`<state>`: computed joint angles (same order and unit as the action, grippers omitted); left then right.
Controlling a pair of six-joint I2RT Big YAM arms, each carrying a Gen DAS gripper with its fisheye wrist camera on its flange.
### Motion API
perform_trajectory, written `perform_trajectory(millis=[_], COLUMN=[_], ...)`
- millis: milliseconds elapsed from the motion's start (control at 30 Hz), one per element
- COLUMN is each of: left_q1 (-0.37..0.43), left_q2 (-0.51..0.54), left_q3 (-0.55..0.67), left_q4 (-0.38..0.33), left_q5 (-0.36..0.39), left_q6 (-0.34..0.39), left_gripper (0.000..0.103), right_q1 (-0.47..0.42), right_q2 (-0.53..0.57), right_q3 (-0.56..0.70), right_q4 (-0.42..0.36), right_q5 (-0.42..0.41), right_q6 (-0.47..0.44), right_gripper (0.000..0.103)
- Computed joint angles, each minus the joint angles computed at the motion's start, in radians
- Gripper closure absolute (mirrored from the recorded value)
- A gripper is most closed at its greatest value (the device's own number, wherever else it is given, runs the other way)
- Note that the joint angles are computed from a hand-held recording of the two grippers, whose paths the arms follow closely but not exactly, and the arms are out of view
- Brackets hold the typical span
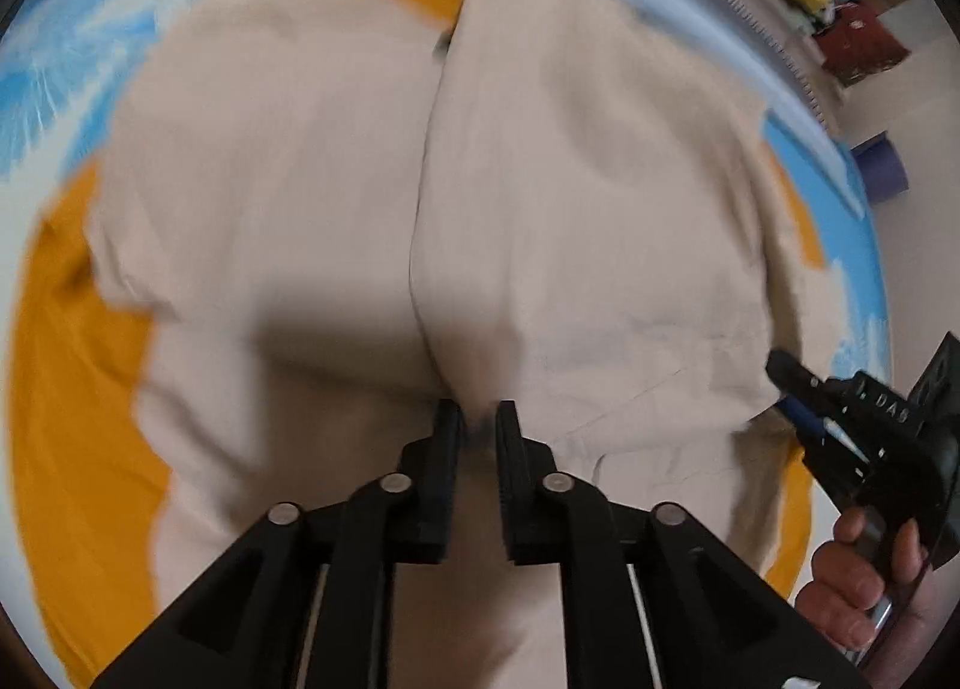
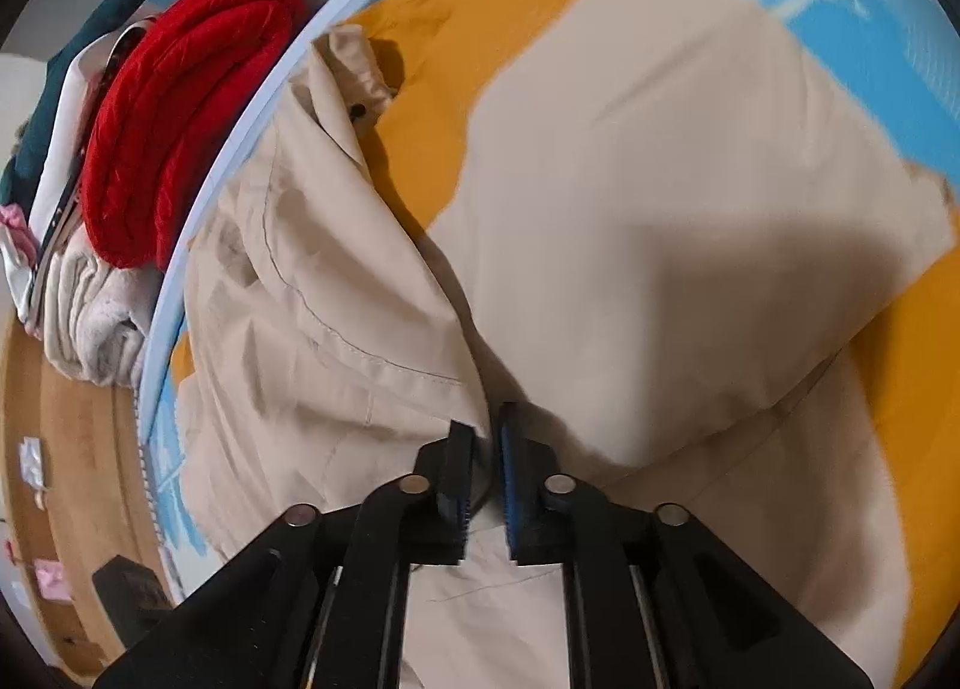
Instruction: Fold large clothes
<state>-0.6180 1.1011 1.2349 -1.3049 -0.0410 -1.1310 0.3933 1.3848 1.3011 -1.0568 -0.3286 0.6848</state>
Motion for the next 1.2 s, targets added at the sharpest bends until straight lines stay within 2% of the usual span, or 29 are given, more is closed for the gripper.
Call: perform_trajectory(millis=[33,67,133,200,267,333,433,500,533,600,633,667,767,867,933,1000,1033,1067,1133,1200], left_q1=[-0.010,-0.022,-0.031,-0.036,-0.055,-0.044,-0.048,-0.050,-0.053,-0.065,-0.077,-0.088,-0.106,-0.092,-0.093,-0.097,-0.095,-0.087,-0.082,-0.075], left_q2=[-0.002,-0.008,-0.016,-0.012,-0.002,0.006,0.035,0.041,0.038,0.032,0.029,0.027,0.009,-0.010,-0.021,-0.034,-0.041,-0.043,-0.051,-0.056], left_q3=[0.029,0.048,0.056,0.054,0.037,0.013,-0.017,-0.020,-0.005,0.038,0.065,0.087,0.107,0.099,0.092,0.092,0.089,0.093,0.098,0.102], left_q4=[-0.026,-0.034,-0.020,0.010,0.041,0.048,0.013,-0.010,-0.016,-0.025,-0.032,-0.042,-0.057,-0.049,-0.053,-0.062,-0.066,-0.069,-0.073,-0.075], left_q5=[-0.060,-0.111,-0.149,-0.150,-0.133,-0.097,-0.014,0.000,-0.012,-0.060,-0.101,-0.138,-0.190,-0.186,-0.191,-0.193,-0.194,-0.194,-0.198,-0.204], left_q6=[0.008,0.014,0.021,0.020,0.013,0.029,0.018,-0.003,-0.006,0.016,0.030,0.036,0.019,0.004,-0.006,-0.008,-0.005,0.003,0.003,0.007], left_gripper=[0.080,0.074,0.073,0.074,0.074,0.074,0.074,0.074,0.075,0.075,0.074,0.074,0.073,0.074,0.074,0.074,0.074,0.074,0.074,0.074], right_q1=[0.005,0.013,0.032,0.059,0.092,0.076,0.077,0.084,0.085,0.072,0.074,0.088,0.125,0.160,0.179,0.171,0.165,0.159,0.150,0.168], right_q2=[-0.003,-0.015,-0.047,-0.071,-0.101,-0.124,-0.078,-0.008,0.015,0.025,0.018,0.006,-0.048,-0.093,-0.082,-0.037,0.006,0.030,0.011,-0.007], right_q3=[0.018,0.030,0.049,0.072,0.070,0.055,0.042,0.065,0.070,0.059,0.065,0.079,0.083,0.043,0.030,0.036,0.059,0.061,0.051,0.066], right_q4=[-0.011,-0.024,-0.033,-0.033,0.034,0.067,0.111,0.019,-0.022,-0.043,-0.050,-0.057,0.009,0.127,0.144,0.086,0.005,-0.037,-0.025,-0.007], right_q5=[0.025,0.058,0.144,0.237,0.309,0.274,0.150,0.165,0.184,0.164,0.187,0.247,0.332,0.341,0.326,0.275,0.264,0.268,0.270,0.306], right_q6=[-0.007,-0.011,-0.023,-0.034,-0.048,-0.118,-0.147,-0.193,-0.203,-0.181,-0.160,-0.160,-0.171,-0.209,-0.250,-0.263,-0.273,-0.266,-0.221,-0.221], right_gripper=[0.076,0.073,0.065,0.057,0.057,0.056,0.056,0.057,0.057,0.057,0.057,0.057,0.057,0.056,0.056,0.056,0.056,0.056,0.056,0.056])
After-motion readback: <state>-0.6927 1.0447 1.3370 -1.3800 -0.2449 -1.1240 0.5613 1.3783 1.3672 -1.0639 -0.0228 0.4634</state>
